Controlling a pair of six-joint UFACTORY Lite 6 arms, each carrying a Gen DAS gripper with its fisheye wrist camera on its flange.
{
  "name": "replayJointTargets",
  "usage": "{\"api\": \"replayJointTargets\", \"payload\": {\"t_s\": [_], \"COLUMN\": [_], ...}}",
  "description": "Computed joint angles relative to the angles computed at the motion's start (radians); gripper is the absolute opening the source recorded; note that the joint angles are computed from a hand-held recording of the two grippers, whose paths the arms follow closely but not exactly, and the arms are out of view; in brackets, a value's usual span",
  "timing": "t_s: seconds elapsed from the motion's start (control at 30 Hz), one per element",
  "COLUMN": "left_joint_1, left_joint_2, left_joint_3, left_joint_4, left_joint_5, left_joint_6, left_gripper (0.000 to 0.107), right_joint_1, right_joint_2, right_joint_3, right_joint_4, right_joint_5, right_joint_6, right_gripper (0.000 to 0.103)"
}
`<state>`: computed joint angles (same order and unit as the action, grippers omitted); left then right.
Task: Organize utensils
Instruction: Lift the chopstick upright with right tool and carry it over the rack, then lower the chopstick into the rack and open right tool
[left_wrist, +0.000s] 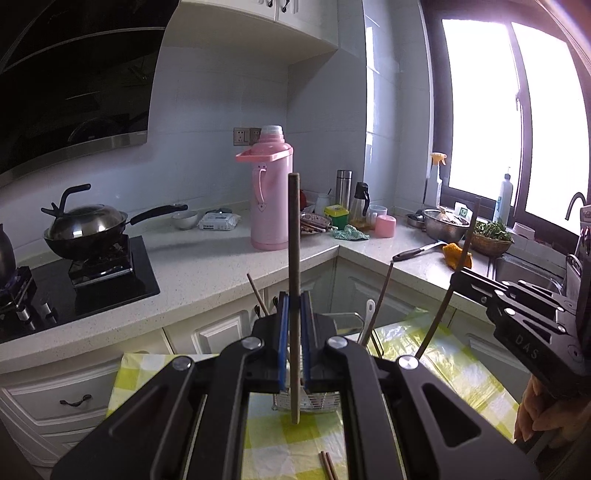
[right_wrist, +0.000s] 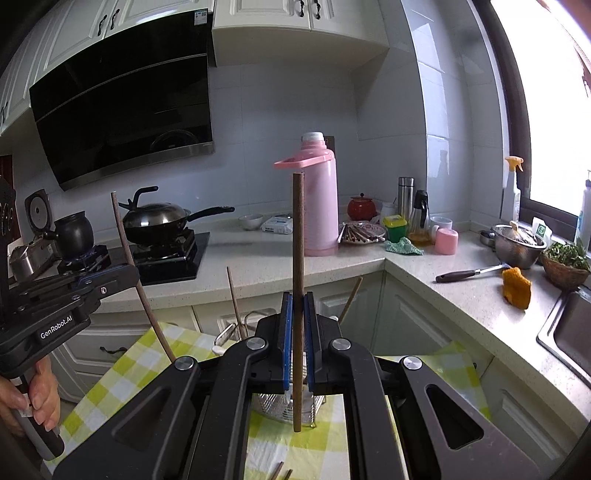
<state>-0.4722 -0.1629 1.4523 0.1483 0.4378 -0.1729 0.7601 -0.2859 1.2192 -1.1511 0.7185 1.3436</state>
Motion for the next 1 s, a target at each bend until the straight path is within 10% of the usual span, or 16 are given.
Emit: {"api": "replayJointTargets", "payload": {"t_s": [0.4, 1.0], "left_joint_1": [-0.028, 0.054], "left_joint_2": [0.362, 0.751], "left_joint_3": [0.513, 0.696], "left_joint_4": [0.031, -0.238], "left_joint_5": [0.085, 0.077], "left_joint_6": [-0.027, 0.16], "left_gripper": [0.006, 0.006], "right_joint_1": [-0.156, -0.295], "right_joint_2": [0.201, 0.508], "right_joint_3": [0.284, 0.359], "right_joint_4": [0.102, 0.369], "right_joint_5": [-0.128, -0.338], "right_joint_6": [-0.177, -0.344], "right_gripper": [0.006, 0.006]}}
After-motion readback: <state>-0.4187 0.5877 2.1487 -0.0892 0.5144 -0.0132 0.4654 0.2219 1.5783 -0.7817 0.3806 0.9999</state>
